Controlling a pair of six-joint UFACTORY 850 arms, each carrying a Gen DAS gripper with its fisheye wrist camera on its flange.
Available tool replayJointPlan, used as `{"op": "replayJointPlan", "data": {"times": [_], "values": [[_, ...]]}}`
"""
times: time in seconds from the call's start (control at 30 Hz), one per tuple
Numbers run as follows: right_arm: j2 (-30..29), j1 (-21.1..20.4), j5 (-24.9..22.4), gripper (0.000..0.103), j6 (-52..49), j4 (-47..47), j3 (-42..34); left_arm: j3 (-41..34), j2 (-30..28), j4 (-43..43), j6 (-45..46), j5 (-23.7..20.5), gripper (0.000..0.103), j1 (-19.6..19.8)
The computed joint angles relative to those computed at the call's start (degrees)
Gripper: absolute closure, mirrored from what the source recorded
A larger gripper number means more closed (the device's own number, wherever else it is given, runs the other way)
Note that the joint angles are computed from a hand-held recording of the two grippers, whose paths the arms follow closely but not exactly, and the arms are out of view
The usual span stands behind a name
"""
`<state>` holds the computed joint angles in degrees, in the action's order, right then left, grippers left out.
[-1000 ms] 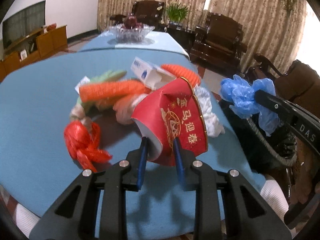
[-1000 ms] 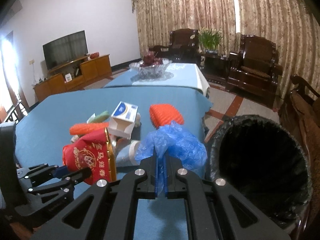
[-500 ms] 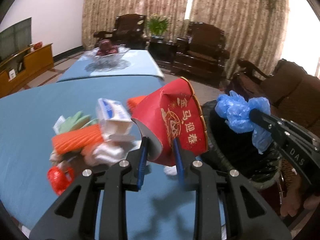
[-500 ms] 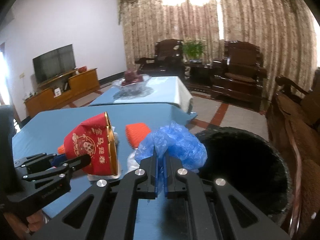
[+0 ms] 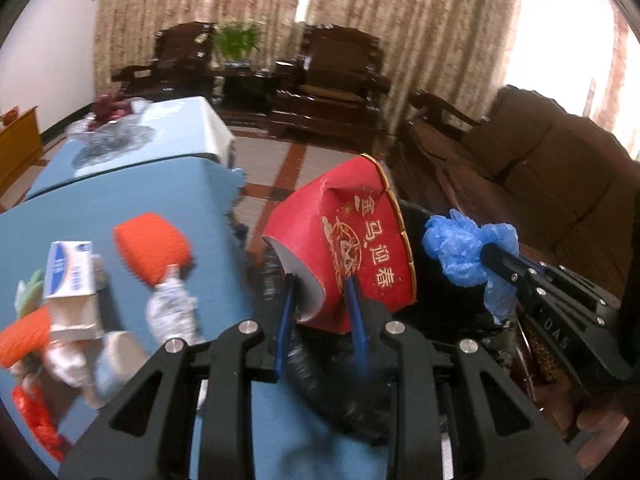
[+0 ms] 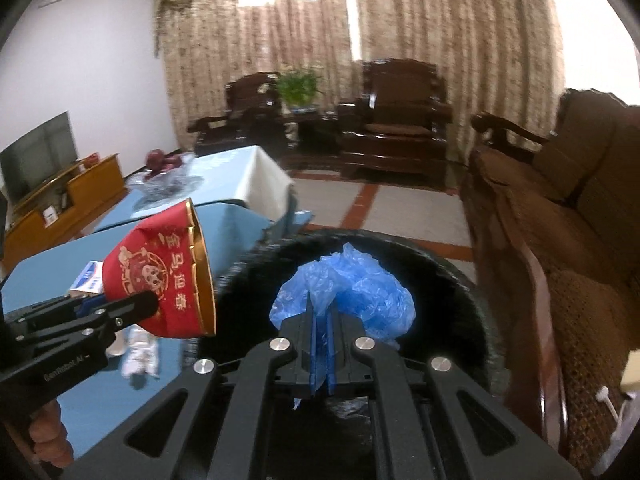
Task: Collect trash
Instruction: 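Drop the red packet and blue bag into the black bin with both tools, then grasp the red plastic bag with the left tool while the right tool grasps the tissue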
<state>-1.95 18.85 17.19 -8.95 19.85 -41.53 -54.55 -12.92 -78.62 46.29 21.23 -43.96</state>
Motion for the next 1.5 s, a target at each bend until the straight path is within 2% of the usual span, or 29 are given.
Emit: {"op": "replayJointPlan", "data": {"times": [0.1,0.13,0.17,0.2,0.23,0.3,0.37,0.47,0.5,0.6,0.7,0.9,1.13,1.33,1.5], "values": [[-0.8,-1.4,-0.2,0.095,-0.9,1.8,0.0,-2.8,-3.0,-0.1,1.4,-2.7,0.077,0.4],[-0.8,-1.7,0.2,0.088,-1.9,3.2,0.3,-3.8,-4.1,0.3,1.7,-4.6,0.075,0.9],[-0.9,-2.2,0.6,0.076,-1.8,3.5,0.5,-4.5,-5.0,0.0,2.0,-5.7,0.075,1.2],[-1.0,-2.6,1.0,0.070,-1.7,3.9,0.8,-4.5,-5.3,1.4,0.6,-6.6,0.065,1.6],[-1.1,-2.8,1.3,0.059,-2.5,5.0,0.8,-4.8,-5.7,3.2,-1.6,-7.8,0.048,1.9],[-1.1,-3.0,2.0,0.049,-5.3,8.3,1.2,-4.4,-5.8,8.7,-8.0,-8.2,0.038,2.2],[-1.1,-2.6,2.6,0.021,-8.3,12.1,1.6,-3.8,-5.3,13.4,-12.5,-8.5,0.036,2.5],[-0.7,-2.2,3.9,0.009,-9.7,15.0,2.2,-1.8,-3.8,13.6,-12.9,-7.2,0.034,2.5],[-0.5,-2.1,4.0,0.008,-8.9,14.5,2.4,-1.0,-2.9,12.1,-11.6,-6.2,0.033,2.4],[-0.2,-1.5,4.0,0.006,-7.0,13.2,2.5,2.2,-0.2,4.9,-5.4,0.1,0.026,1.6],[-0.3,0.5,3.7,0.006,-7.0,13.6,1.9,6.3,3.7,-2.1,-0.3,6.8,0.026,0.7],[-1.1,7.2,3.4,0.006,-4.1,11.0,-0.1,14.2,11.9,-13.0,5.5,19.2,0.023,-1.3],[-4.0,15.1,3.2,0.006,-0.4,5.4,-3.4,21.9,19.7,-22.5,8.1,29.4,0.023,-1.4],[-6.8,19.1,2.2,0.006,2.8,1.4,-5.6,27.2,23.0,-27.2,7.9,32.3,0.023,0.2],[-9.0,21.9,4.2,0.008,-4.1,7.1,-6.5,30.8,24.2,-27.9,4.9,30.7,0.023,2.8]]}}
